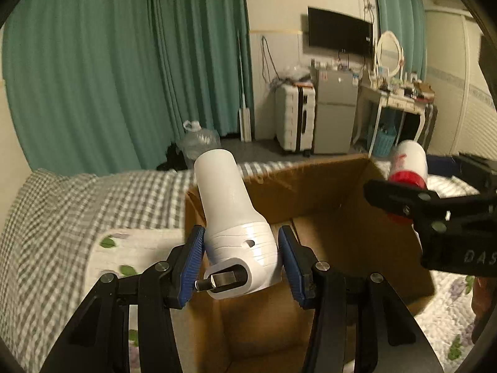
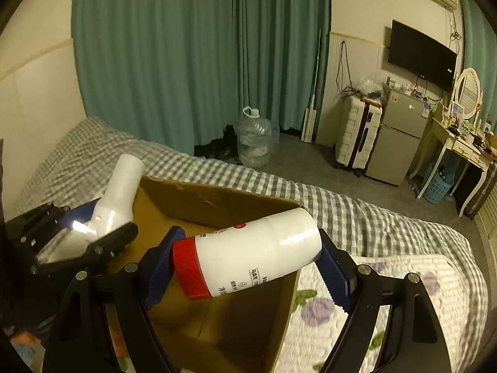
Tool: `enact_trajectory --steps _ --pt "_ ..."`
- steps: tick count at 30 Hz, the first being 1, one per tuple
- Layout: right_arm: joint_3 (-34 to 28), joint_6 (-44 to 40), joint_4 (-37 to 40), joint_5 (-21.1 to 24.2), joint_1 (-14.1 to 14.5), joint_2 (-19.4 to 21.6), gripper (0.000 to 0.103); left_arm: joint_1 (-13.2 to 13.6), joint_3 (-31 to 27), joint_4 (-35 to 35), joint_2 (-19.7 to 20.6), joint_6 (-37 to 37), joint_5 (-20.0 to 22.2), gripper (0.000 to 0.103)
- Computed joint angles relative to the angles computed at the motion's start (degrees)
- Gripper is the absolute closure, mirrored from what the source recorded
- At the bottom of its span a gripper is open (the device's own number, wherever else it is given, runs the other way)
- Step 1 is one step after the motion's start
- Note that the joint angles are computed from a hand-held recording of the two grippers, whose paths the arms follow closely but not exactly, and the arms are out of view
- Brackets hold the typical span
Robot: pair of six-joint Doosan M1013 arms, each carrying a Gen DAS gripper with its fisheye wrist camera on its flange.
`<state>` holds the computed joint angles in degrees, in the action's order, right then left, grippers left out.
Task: Organize rigid objects
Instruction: 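Carry both bottles into the cardboard box and open both tools, then grasp the black remote with left tool while right tool grasps white charger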
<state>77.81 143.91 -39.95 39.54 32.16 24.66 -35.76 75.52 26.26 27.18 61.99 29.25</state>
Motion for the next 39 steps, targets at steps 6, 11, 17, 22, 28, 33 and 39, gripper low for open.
enact_trajectory --steps 6,11,17,22,28,33,39 --pt "1.17 3.34 -2.92 -2.78 -0.74 1.29 0.021 -0.15 -0.26 -0.41 1.93 1.23 1.18 0.054" --pt "2.78 9.83 -5.3 -4.3 -1.0 -0.78 0.008 -0.42 1.17 -1.01 0.71 0.54 0.79 0.039" --pt "3.91 12.61 -10.09 0.46 1.48 -4.74 0.004 -1.18 4.17 5.08 -3.85 -5.76 -0.41 0.036" --pt "5.83 13.96 -13.07 5.3 5.28 -8.35 0.002 -2.25 8.59 10.21 -9.08 -8.9 -1.17 0.034" --pt "8.7 13.3 -11.34 7.42 8.84 -10.95 0.002 -3.46 14.9 14.96 -14.65 -13.21 -0.74 0.033" --pt "11.91 13.86 -10.05 6.79 11.5 -10.71 0.002 -4.08 19.71 18.55 -16.7 -17.57 0.29 0.033" --pt "14.69 11.44 -1.52 2.09 11.38 -8.2 0.002 -3.55 23.66 18.71 -15.69 -22.15 1.76 0.033"
